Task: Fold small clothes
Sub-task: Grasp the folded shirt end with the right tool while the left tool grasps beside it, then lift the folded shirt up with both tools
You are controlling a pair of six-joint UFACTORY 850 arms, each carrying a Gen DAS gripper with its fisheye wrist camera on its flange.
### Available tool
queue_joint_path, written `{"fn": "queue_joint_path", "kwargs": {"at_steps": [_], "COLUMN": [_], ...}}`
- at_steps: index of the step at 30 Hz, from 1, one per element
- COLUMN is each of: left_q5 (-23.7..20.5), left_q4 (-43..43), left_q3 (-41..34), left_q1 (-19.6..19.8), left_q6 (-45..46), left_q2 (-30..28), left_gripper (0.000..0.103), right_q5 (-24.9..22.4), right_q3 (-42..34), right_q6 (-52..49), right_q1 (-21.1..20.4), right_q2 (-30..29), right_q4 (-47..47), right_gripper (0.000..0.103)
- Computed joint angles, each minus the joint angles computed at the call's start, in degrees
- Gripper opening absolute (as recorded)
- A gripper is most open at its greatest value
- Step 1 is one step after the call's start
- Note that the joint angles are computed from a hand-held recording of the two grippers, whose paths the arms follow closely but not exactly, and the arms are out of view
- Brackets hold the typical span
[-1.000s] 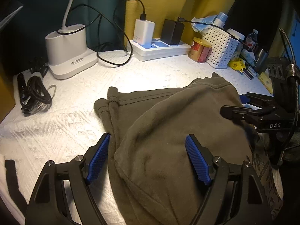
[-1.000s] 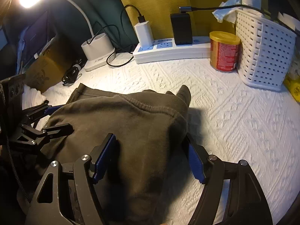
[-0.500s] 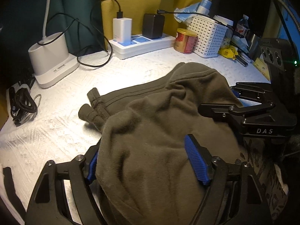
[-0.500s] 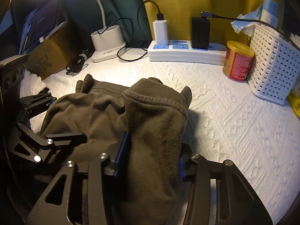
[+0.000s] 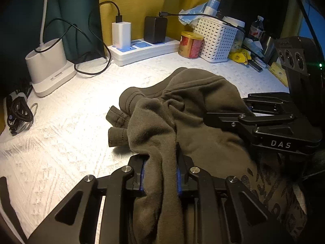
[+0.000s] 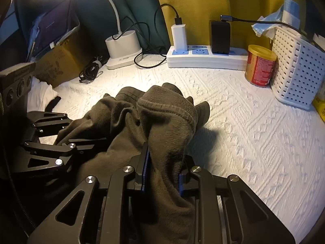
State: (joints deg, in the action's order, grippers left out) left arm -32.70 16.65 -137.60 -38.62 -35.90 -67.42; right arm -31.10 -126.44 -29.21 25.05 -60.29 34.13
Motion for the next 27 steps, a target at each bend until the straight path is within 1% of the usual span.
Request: {"fn": "queue_joint_path", "kwargs": {"at_steps": [4,8,11,14,19,27], "left_q5": [2.9,6.9,8.5,10.4,11.8,11.0], "left_q4": [2.3,8.6,12.1,18.6,29.2,43.9], "left_q3": [3.7,9.9,12.7,16.4,20.8,25.7], "left_q1": [-0.6,-1.5,-2.0,-2.6,-3.6,-5.5], "left_q6": [-2.4,-9.5,-13.6,-20.5,-31.2,-45.1], "left_q2": [2.0,5.7,7.5,10.0,13.1,16.9], "left_gripper": [0.019,0.018,0.018,0.018,0.018,0.017], "right_q5": [1.4,2.9,4.2,4.8,7.7,10.5], "right_q3": [3.9,7.6,10.7,13.3,18.7,25.8], "right_q6": [-2.7,-5.3,-7.7,-10.8,-16.7,-26.4], "right_q1": [-0.2,-0.2,-0.2,0.0,0.4,0.9], "right_q2": [2.5,5.0,7.2,9.3,13.9,19.9], "right_q4": [4.0,7.2,9.8,12.9,18.3,27.5], "right_gripper": [0.022,0.022,0.022,0.022,0.022,0.021]}}
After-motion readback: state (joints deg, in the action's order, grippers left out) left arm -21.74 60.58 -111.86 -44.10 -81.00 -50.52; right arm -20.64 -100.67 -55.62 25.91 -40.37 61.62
